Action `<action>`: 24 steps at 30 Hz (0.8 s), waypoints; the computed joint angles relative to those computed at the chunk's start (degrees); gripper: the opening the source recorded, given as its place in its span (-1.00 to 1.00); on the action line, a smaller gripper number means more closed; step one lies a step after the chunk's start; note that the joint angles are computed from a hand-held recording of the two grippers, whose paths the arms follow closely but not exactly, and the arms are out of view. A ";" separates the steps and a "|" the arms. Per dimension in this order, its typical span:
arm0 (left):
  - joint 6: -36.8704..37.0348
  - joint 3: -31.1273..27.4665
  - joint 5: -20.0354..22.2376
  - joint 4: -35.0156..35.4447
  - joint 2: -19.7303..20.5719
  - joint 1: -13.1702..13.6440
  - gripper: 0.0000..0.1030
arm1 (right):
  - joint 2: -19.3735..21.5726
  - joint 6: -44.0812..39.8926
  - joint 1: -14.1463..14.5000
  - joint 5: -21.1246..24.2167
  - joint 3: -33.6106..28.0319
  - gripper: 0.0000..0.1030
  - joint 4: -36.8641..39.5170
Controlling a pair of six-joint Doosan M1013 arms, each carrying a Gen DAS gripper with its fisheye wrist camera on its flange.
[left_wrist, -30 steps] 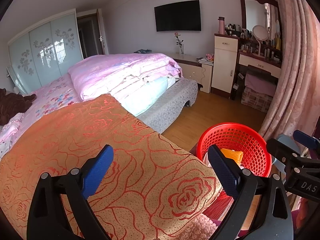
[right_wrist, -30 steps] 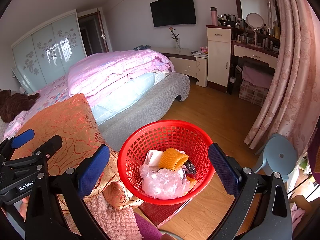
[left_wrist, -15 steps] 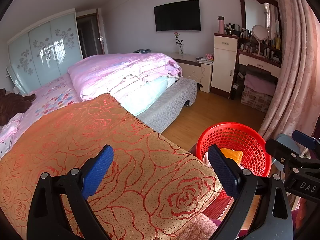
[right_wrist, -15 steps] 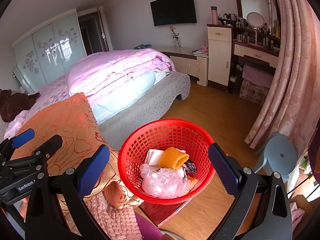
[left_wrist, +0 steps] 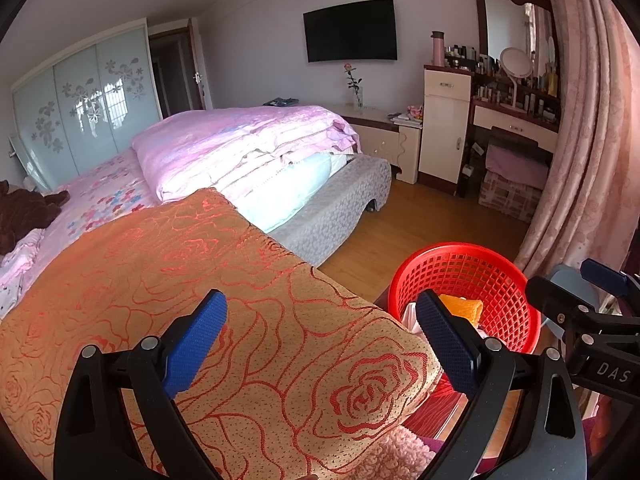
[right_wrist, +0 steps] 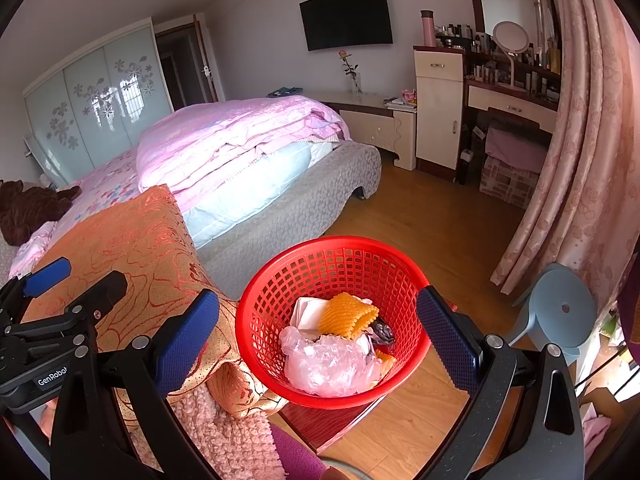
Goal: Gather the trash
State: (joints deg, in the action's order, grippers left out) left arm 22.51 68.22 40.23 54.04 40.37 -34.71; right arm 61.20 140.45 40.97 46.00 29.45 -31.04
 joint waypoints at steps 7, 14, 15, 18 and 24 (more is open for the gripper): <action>0.07 -0.14 -0.08 -0.11 0.01 0.04 0.79 | -0.01 -0.11 -0.02 0.06 -0.07 0.87 0.10; -0.03 -0.07 -0.11 -0.02 0.13 -0.01 0.79 | 0.10 -0.27 0.02 0.16 -0.25 0.87 0.33; 0.09 -0.19 -0.07 -0.12 0.14 0.02 0.79 | 0.08 -0.10 0.10 0.10 -0.12 0.87 0.21; -0.26 0.18 -0.66 -0.23 0.09 -0.01 0.79 | 0.07 -0.03 0.10 0.09 -0.11 0.87 0.12; -1.65 2.02 -4.16 0.93 -0.67 -0.20 0.79 | 0.07 -0.01 0.07 0.20 -0.18 0.87 0.18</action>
